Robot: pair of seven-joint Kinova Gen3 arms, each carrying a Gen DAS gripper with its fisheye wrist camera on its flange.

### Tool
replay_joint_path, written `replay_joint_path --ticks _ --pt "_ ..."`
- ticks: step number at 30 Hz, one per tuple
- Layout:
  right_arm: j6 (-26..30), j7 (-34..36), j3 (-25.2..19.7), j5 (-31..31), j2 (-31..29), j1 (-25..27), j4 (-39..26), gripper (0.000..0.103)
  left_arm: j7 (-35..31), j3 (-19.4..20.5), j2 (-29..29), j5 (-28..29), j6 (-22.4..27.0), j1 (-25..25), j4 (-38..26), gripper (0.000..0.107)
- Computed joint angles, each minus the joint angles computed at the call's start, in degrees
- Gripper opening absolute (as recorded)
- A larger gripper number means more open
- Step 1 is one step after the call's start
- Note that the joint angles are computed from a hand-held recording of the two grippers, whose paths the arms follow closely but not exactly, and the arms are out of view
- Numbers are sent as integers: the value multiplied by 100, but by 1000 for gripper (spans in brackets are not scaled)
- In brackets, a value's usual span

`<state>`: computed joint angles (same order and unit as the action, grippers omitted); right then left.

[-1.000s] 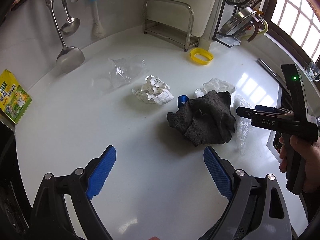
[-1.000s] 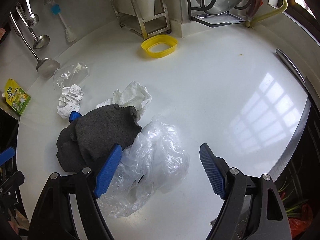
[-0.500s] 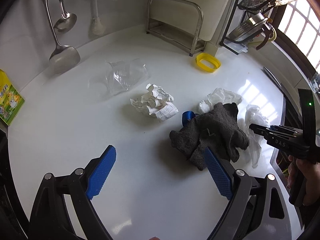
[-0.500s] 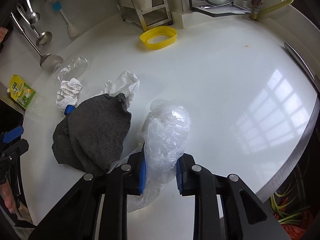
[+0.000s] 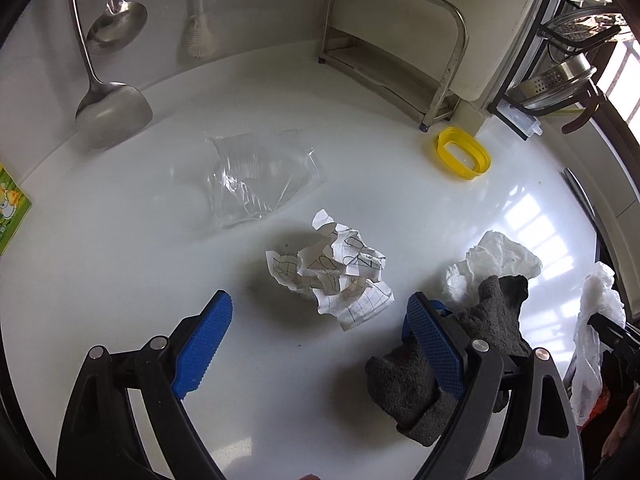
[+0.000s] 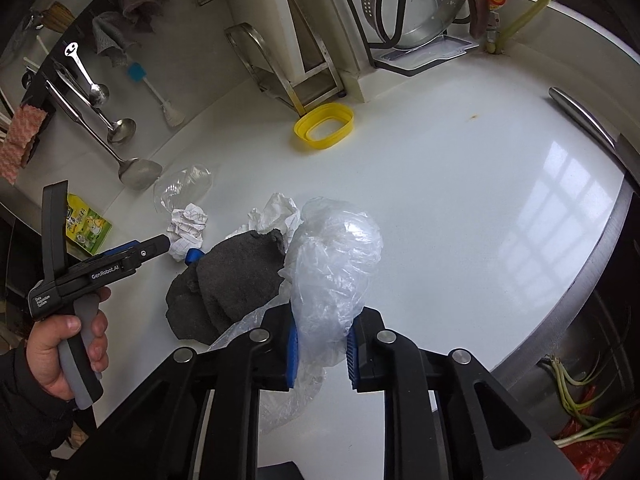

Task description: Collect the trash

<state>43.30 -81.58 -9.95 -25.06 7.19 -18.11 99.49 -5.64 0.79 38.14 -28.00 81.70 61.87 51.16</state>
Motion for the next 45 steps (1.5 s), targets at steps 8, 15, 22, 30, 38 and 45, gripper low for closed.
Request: replay_joint_path --ticks 8,15,22,30,38,45 --pt "44 77 4 1 -127 -27 75 18 -143 25 173 178 -63 -217 -34 77" --pt "45 51 -44 72 -191 -164 118 18 -261 -25 283 310 -26 -317 -122 66" --pt "54 -61 -76 213 -226 -311 143 18 -197 -25 86 318 -369 -393 277 40" --pt "10 -99 -86 214 -292 -370 189 18 -17 36 -197 196 -737 -334 619 28" --pt "-28 -2 -141 62 -287 -446 171 18 179 72 -302 -77 -244 -39 443 27" --pt "-40 59 -172 -51 -354 -510 189 18 188 84 -279 -258 407 222 110 28"
